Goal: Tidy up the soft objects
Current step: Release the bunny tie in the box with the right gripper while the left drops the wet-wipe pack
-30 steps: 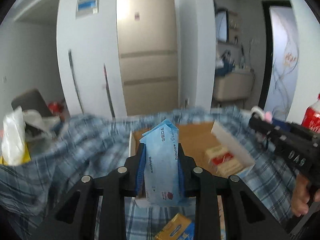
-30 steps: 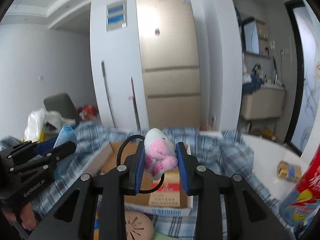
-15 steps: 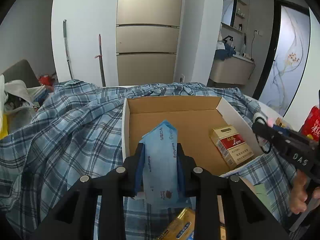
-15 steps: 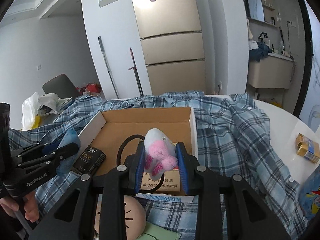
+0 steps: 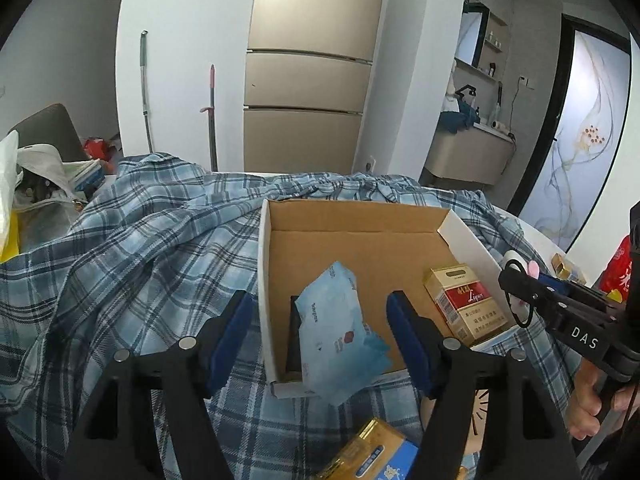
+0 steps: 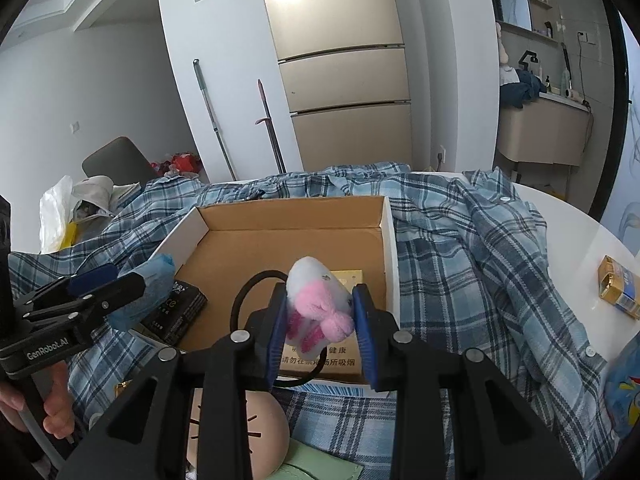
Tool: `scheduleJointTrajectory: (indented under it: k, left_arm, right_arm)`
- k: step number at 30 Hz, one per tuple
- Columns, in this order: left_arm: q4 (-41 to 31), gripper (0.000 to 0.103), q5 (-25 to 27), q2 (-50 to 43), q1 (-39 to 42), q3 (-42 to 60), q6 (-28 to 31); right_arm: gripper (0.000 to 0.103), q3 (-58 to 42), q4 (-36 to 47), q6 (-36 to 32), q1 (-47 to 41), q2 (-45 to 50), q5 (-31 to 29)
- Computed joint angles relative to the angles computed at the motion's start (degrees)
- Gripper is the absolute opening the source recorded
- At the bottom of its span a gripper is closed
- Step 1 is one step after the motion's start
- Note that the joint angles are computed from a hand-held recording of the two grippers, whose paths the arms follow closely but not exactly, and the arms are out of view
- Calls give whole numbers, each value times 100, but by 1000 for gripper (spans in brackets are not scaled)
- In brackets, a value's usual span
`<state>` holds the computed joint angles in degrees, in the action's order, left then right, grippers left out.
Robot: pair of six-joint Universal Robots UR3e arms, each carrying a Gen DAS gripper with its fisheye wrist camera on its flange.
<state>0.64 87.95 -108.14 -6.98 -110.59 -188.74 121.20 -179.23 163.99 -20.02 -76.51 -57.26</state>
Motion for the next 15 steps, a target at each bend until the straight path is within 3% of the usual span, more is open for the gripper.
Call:
scheduleJointTrajectory:
  k: [4, 6, 11, 12, 13, 15]
  left_arm:
    - [109, 72, 137, 193, -41, -175, -15]
    - [126, 75, 287, 330, -97, -281, -41]
    - [-444, 77, 149, 730, 14, -314, -123]
    - [-743, 70, 2, 805, 78, -268, -115]
    - [-1103, 50, -118, 864, 125, -189, -90]
    - [-1430, 40, -507, 1019, 270, -209, -57]
  right_arm:
    - [31, -46, 86, 10, -26, 18, 34]
    - [51, -62, 114, 27, -35, 28, 26]
    - [58, 4, 3, 142, -135, -11, 141]
    - [59, 8, -5, 173, -151, -13, 161]
    - [59, 10, -7, 190, -159, -16, 166]
    - [59, 12, -22, 211, -164, -13, 165]
